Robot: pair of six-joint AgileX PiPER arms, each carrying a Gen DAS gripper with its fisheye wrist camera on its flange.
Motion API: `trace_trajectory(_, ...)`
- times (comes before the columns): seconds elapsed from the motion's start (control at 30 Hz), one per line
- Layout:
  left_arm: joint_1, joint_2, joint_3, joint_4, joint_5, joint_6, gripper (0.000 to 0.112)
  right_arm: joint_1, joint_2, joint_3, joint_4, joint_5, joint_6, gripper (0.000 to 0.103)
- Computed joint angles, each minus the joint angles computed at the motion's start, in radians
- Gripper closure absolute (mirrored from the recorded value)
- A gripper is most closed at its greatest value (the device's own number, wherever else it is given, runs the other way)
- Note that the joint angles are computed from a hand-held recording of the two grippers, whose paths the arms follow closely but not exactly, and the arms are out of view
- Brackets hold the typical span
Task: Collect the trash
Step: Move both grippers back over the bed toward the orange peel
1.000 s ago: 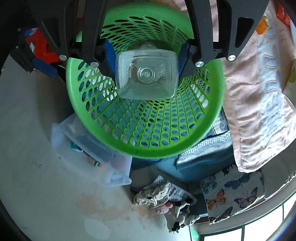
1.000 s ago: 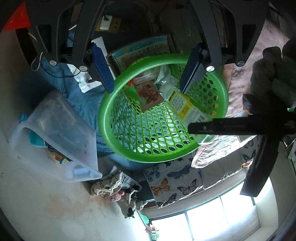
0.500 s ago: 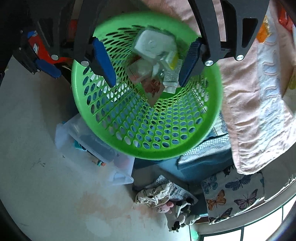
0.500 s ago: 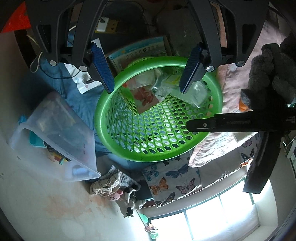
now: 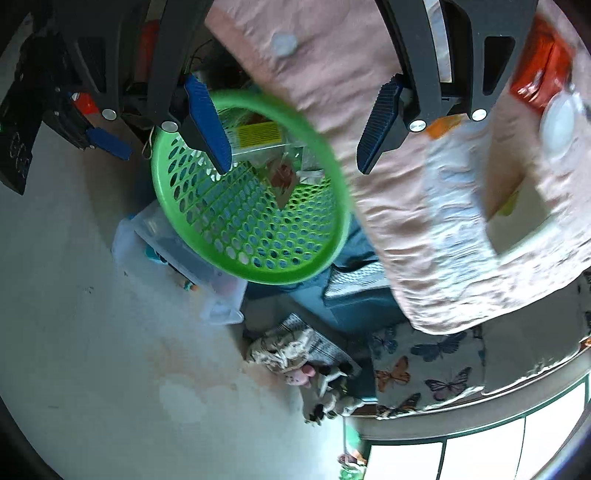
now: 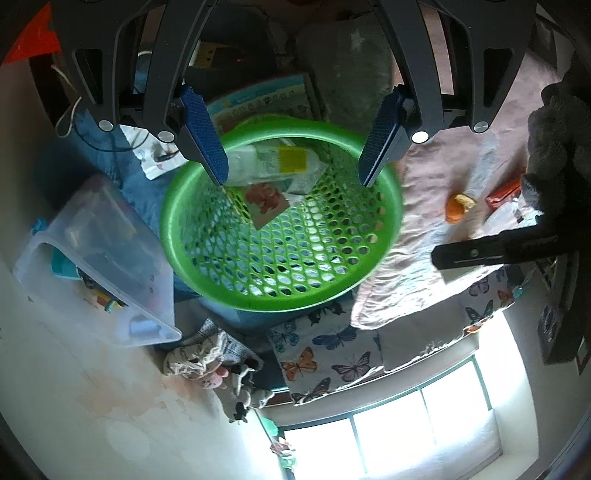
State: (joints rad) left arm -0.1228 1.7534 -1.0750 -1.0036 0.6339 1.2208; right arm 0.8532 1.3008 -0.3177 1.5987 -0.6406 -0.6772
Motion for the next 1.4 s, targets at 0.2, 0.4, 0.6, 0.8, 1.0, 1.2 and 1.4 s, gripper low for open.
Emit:
trace_trajectory(0.2, 0.141, -0.080, 0.097, -0.080, 0.017, 0.140, 0.044, 0.056, 0.056, -0.072, 0.019, -0.012, -0.024, 0.030)
trace_trajectory(0.4, 0.290, -0.102, 0.130, -0.110, 0.062, 0.202, 0.044, 0.069, 0.133, -0.159, -0.004, 0.015, -0.046, 0.029)
trace_trajectory(0.6, 0.422, -0.093, 0.131, -0.107, 0.109, 0.225, 0.043, 0.077, 0.209, -0.257, -0.022, 0.050, -0.085, 0.029)
trace_trajectory(0.8, 0.547, -0.082, 0.144, -0.115, 0.122, 0.275, 0.042, 0.069, 0.275, -0.338, -0.031, 0.093, -0.129, 0.029)
trace_trajectory(1.0, 0.638, -0.051, 0.136, -0.110, 0.124, 0.298, 0.040, 0.057, 0.327, -0.410, -0.023, 0.138, -0.184, 0.029)
trace_trajectory(1.2, 0.686, -0.018, 0.125, -0.099, 0.111, 0.304, 0.038, 0.050, 0.391, -0.493, 0.013, 0.174, -0.271, 0.029)
trace_trajectory(1.4, 0.714, 0.010, 0.114, -0.081, 0.101, 0.301, 0.037, 0.015, 0.466, -0.583, 0.056, 0.237, -0.378, 0.029)
